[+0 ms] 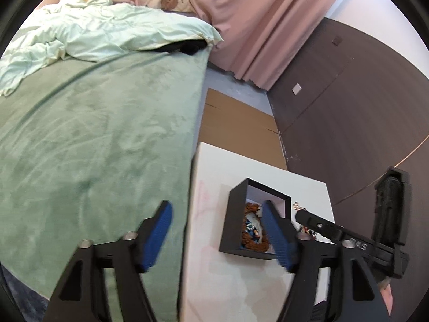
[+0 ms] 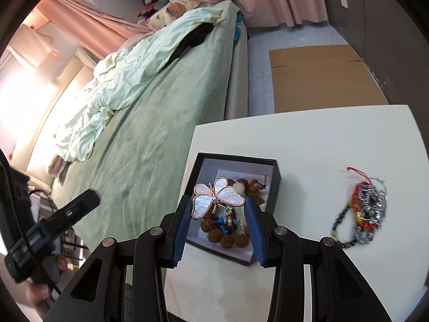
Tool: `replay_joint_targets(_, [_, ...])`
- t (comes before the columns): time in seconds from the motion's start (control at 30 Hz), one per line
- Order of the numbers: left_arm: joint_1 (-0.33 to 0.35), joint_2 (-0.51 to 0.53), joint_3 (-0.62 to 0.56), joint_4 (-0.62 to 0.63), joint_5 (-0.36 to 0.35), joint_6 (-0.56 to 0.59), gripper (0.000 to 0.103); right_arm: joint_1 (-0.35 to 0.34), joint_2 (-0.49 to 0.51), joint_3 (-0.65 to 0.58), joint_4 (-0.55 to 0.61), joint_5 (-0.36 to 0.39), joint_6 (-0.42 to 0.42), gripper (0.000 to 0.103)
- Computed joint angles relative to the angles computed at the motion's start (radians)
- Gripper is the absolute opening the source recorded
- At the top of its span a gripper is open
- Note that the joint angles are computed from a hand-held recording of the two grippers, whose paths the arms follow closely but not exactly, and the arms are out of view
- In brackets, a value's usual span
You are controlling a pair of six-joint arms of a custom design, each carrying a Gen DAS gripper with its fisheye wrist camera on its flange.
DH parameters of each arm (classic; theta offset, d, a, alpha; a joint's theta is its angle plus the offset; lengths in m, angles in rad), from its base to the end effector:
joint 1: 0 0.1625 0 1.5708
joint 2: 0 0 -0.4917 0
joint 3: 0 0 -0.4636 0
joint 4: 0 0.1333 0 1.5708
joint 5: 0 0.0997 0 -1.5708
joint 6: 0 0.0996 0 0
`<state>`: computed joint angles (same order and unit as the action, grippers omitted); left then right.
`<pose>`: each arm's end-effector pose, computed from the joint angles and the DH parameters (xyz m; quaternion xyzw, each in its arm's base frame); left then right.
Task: Organize jewelry
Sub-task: 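Release the brown bracelet into the box with the left tool while the right tool drops the brooch in, then grasp a silver chain bracelet from the tangled pile with the left tool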
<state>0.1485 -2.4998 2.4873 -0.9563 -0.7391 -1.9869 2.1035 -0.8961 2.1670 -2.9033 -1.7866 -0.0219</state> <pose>-0.0820 -0.2215 0.3509 -0.1283 0.8724 -0.4185 0.2173 0.3756 -0.4166 0.0126 0.2688 -0.9567 0.0568 0.0964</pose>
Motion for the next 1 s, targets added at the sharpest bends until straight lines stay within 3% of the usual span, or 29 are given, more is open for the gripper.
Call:
replay_joint_targets(0.1, [-0.076, -0.017, -0.017, 0.125, -0.017, -0.114, 0.091, -0.005, 0.019, -0.006, -0.002, 0.012, -0.003, 0.041])
replay_joint_targets(0.17, [-0.088, -0.02, -0.02, 0.144, -0.025, -0.132, 0.092, -0.016, 0.029, -0.01, 0.012, 0.031, 0.009, 0.042])
replay_joint_targets(0.23, [-0.086, -0.025, -0.018, 0.132, -0.026, -0.125, 0.092, -0.031, 0.029, -0.011, 0.037, 0.052, 0.028, 0.05])
replay_joint_targets(0.3, [-0.076, -0.026, -0.011, 0.104, -0.019, -0.101, 0.092, -0.038, 0.017, 0.003, 0.017, 0.056, 0.027, 0.07])
replay_joint_targets(0.33, [-0.068, -0.022, -0.009, 0.088, -0.014, -0.088, 0.092, -0.041, 0.006, 0.013, 0.004, 0.059, 0.021, 0.074])
replay_joint_targets(0.5, [-0.007, 0.013, 0.025, -0.074, 0.015, 0.041, 0.092, -0.064, -0.075, 0.07, -0.041, 0.054, 0.018, 0.091])
replay_joint_targets(0.67, [0.056, 0.081, 0.063, -0.29, 0.041, 0.208, 0.092, -0.093, -0.174, 0.146, -0.109, 0.065, 0.013, 0.103])
replay_joint_targets(1.0, [0.072, 0.225, 0.106, -0.561, 0.052, 0.381, 0.092, -0.167, -0.339, 0.249, -0.174, 0.046, 0.017, 0.103])
